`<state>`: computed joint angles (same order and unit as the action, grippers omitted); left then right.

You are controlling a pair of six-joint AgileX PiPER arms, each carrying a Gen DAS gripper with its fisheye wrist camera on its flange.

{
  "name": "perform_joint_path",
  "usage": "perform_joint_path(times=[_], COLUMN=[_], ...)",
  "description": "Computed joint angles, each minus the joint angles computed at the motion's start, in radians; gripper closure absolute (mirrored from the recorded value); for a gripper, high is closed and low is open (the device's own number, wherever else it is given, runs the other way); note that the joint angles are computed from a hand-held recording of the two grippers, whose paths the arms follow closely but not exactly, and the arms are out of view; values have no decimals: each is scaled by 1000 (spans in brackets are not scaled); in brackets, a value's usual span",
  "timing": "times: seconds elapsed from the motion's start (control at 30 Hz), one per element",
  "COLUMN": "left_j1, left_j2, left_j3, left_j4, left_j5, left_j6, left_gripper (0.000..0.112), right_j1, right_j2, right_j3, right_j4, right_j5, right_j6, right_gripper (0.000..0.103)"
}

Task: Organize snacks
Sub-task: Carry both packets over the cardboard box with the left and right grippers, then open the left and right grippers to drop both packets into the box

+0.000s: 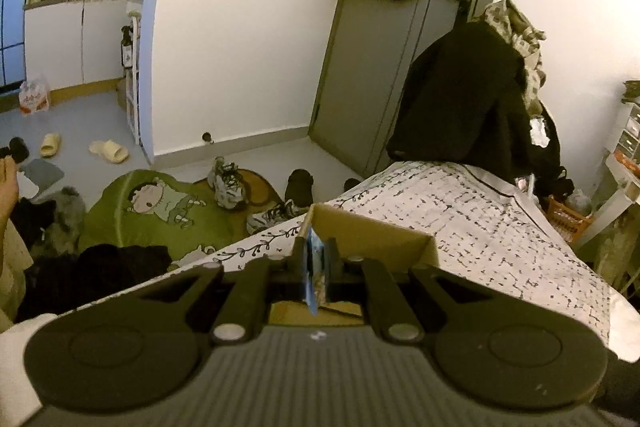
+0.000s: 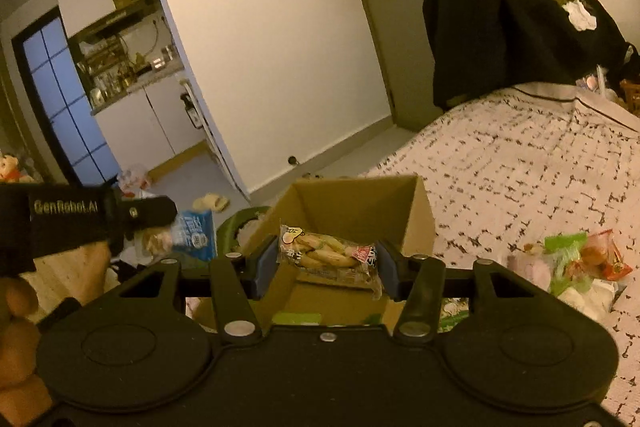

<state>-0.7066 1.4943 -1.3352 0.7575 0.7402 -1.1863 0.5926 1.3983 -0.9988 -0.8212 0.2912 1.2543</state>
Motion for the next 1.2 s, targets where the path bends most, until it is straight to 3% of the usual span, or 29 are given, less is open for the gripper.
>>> perform_joint_path(times=[0.17, 0.53, 0.87, 0.97, 1.1, 1.2], left_j1=[23, 34, 59, 59, 51, 47], left_j2=[41, 122, 134, 113, 99, 79], left_j3=[-11, -44, -53, -34, -18, 6], left_j4=[-27, -52, -87, -70, -36, -20], left_j5=[-28, -59, -71, -65, -30, -21], left_j6=[21, 36, 62, 47, -10, -21], left_gripper=[106, 105, 103, 98, 80, 73], right_j1=[2, -42, -35, -34, -26, -11], right_j2=[-22, -2, 3, 7, 24, 33], right_j3=[22, 22, 27, 24, 17, 5], right_j4=[-102, 4, -4, -12, -19, -37], right_j5=[-10, -50, -41, -42, -35, -25], right_j6=[123, 28, 52, 56, 65, 68], right_gripper=[52, 52, 52, 52, 52, 52])
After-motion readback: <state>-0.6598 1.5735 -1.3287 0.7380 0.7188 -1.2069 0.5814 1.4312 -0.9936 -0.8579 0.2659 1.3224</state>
